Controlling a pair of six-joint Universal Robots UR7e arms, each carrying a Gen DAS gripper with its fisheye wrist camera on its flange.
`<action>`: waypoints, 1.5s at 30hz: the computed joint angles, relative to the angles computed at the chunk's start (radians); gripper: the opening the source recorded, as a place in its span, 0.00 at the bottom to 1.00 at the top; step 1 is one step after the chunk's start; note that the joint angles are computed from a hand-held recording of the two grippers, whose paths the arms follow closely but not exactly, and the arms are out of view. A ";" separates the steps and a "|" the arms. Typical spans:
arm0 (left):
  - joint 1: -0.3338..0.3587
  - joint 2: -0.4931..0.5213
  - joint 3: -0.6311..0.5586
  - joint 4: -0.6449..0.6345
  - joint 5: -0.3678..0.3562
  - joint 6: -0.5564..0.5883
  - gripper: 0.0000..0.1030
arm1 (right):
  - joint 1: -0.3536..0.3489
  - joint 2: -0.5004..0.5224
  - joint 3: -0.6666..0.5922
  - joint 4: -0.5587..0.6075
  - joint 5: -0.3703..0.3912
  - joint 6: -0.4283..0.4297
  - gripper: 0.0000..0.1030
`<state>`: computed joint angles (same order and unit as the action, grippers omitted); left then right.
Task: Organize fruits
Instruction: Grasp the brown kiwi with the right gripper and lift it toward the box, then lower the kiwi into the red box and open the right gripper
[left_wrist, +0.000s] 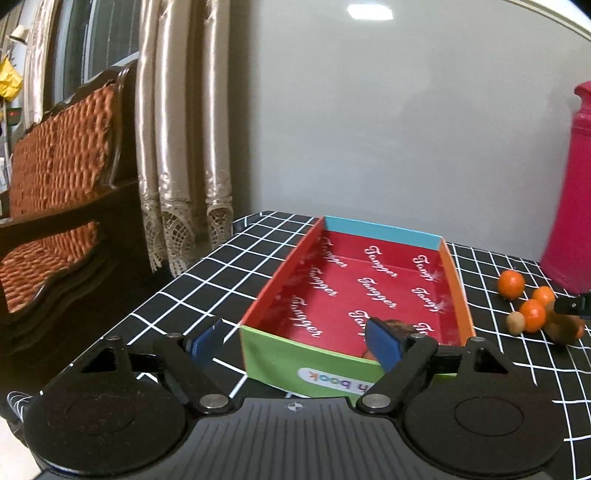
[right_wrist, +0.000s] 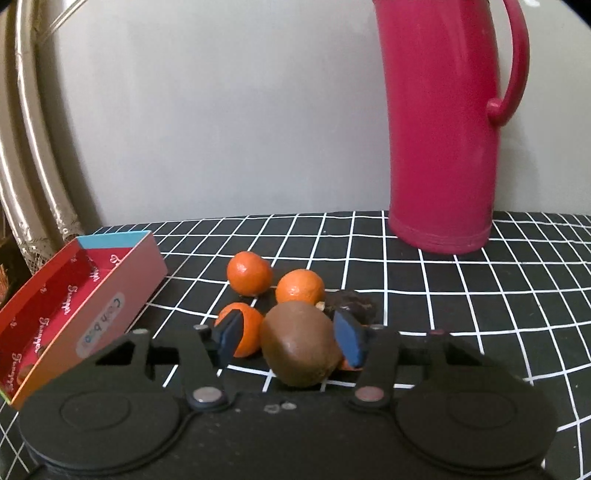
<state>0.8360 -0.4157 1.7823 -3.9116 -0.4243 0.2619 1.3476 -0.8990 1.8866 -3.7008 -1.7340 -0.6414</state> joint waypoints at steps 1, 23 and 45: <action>0.002 0.000 -0.001 -0.006 0.003 0.005 0.81 | 0.001 0.003 -0.005 0.003 -0.007 -0.001 0.52; 0.016 -0.005 -0.007 -0.075 0.043 0.040 0.86 | -0.004 0.006 0.027 0.038 0.075 0.011 0.48; 0.048 -0.038 0.018 -0.210 0.116 0.137 0.87 | 0.160 0.080 0.005 0.256 0.210 -0.083 0.48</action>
